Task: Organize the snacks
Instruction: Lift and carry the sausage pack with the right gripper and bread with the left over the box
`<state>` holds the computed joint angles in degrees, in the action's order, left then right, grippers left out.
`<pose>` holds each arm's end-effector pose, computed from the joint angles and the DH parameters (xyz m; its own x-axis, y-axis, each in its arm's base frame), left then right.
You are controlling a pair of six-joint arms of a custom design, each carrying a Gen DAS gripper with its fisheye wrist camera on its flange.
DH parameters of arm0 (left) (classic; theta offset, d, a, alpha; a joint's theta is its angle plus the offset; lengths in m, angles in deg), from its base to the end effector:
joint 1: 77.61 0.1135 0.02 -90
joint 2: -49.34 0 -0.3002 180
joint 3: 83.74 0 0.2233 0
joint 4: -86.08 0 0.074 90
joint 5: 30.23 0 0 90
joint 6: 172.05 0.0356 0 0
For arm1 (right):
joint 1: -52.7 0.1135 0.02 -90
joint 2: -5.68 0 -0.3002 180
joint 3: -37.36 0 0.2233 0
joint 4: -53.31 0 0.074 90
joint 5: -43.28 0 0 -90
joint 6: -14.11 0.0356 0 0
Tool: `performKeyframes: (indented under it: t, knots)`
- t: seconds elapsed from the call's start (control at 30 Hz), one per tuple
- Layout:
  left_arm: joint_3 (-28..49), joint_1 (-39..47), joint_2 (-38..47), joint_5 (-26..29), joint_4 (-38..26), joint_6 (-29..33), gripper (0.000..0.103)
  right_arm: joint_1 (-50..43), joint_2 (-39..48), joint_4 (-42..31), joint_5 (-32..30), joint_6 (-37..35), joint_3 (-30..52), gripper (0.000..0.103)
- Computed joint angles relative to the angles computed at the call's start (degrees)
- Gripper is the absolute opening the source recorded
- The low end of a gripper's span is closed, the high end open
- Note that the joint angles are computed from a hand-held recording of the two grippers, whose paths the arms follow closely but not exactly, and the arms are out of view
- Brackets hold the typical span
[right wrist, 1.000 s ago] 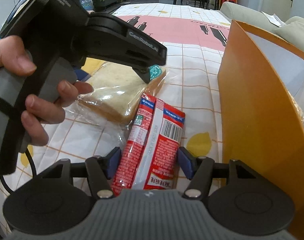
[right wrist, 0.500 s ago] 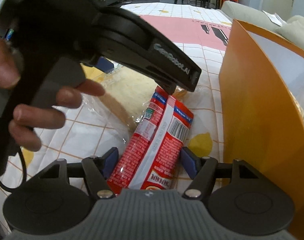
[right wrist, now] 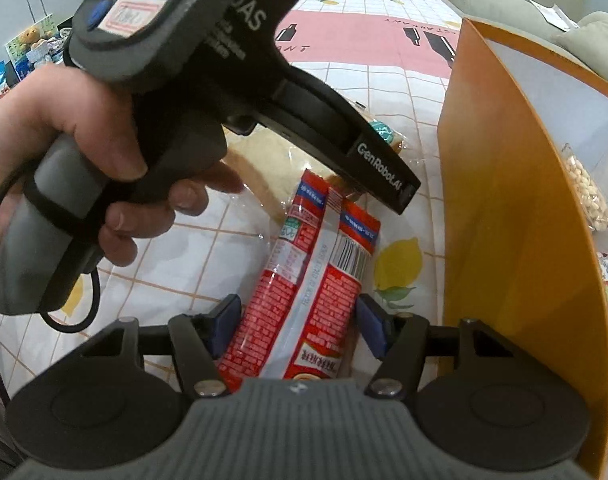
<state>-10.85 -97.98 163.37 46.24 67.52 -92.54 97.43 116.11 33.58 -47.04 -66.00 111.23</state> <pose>0.3453 -0.1193 0.1470 -0.8373 0.1221 -0.5329 0.0766 0.9913 0.1068 0.2592 0.2570 0.1706 -0.7034 -0.4551 -0.5459 -0.5940 0.7983 0.0999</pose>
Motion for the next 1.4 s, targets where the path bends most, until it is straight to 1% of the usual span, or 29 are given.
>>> performKeyframes:
  t: [0.07,0.13,0.23,0.27,0.3,0.37,0.4,0.43,0.53,0.57,0.6,0.67,0.73,0.77,0.83,0.9,0.97,1.1,1.27,1.4]
  knots:
    - [0.01,-0.28,-0.57,-1.66,-1.43,-2.37,0.103,0.36,-0.50,0.15,0.17,0.08,-0.85,0.062]
    - [-0.11,-0.32,-1.37,-3.37,-3.78,-5.58,0.103,0.54,-0.72,-1.44,0.15,-0.37,-0.42,0.062]
    - [-2.79,0.33,-3.94,-4.79,-6.21,-10.34,0.103,0.19,-0.31,-3.69,-0.76,-2.01,0.96,0.063]
    - [-3.90,0.47,-4.80,-5.23,-6.47,-11.55,0.103,0.19,-0.44,-3.58,-0.92,-1.61,0.81,0.065]
    - [-5.05,0.63,-5.64,-5.58,-6.43,-12.39,0.103,-0.04,-0.46,-3.27,-1.46,-1.01,0.68,0.071]
    - [-6.51,0.79,-6.68,-6.12,-6.28,-12.96,0.103,-1.32,-0.46,-1.54,-5.65,1.38,-0.05,0.081]
    - [-6.72,1.03,-7.05,-6.15,-6.69,-13.13,0.103,-2.16,-0.53,0.60,-8.16,3.64,-1.13,0.082]
    - [-6.91,1.27,-7.48,-6.18,-7.24,-13.35,0.103,-2.85,-0.51,2.37,-9.12,5.64,-1.89,0.081]
    - [-8.60,2.17,-9.29,-6.65,-7.86,-13.81,0.103,-3.51,-0.57,5.25,-9.49,10.55,-3.09,0.076]
    - [-9.56,2.39,-9.99,-6.94,-7.61,-13.73,0.103,-3.15,-0.61,6.28,-8.18,11.31,-3.56,0.071]
    - [-10.57,2.66,-10.71,-7.14,-7.23,-13.32,0.103,-2.65,-0.11,6.84,-6.61,10.81,-3.28,0.066]
    - [-11.55,3.21,-11.55,-7.12,-7.17,-13.06,0.103,-0.30,0.34,7.80,-1.42,8.15,-3.44,0.063]
    - [-12.38,3.73,-12.38,-6.84,-7.03,-13.32,0.103,1.38,1.41,8.62,2.38,5.88,-3.06,0.060]
    - [-12.98,3.97,-12.92,-6.61,-6.60,-13.41,0.103,2.61,1.74,9.27,5.08,5.34,-3.22,0.055]
    - [-14.70,4.19,-14.29,-6.26,-4.90,-13.11,0.103,3.21,1.63,11.62,7.81,5.66,-4.99,0.051]
    - [-16.97,4.66,-16.10,-5.07,-2.41,-12.38,0.103,3.30,1.50,14.05,7.72,6.08,-6.18,0.041]
    - [-17.69,5.79,-16.92,-3.25,-1.54,-12.79,0.103,3.17,1.22,14.89,7.13,5.36,-6.70,0.038]
    - [-17.56,6.22,-17.81,-2.74,-2.57,-12.92,0.103,3.67,1.32,14.44,7.65,4.51,-6.02,0.034]
    - [-17.14,6.49,-18.38,-2.38,-4.22,-12.57,0.102,4.04,-0.17,15.90,6.39,4.52,-7.20,0.034]
    - [-15.99,3.89,-15.82,-6.58,-5.53,-12.51,0.103,4.37,-1.75,16.39,5.95,4.72,-7.59,0.034]
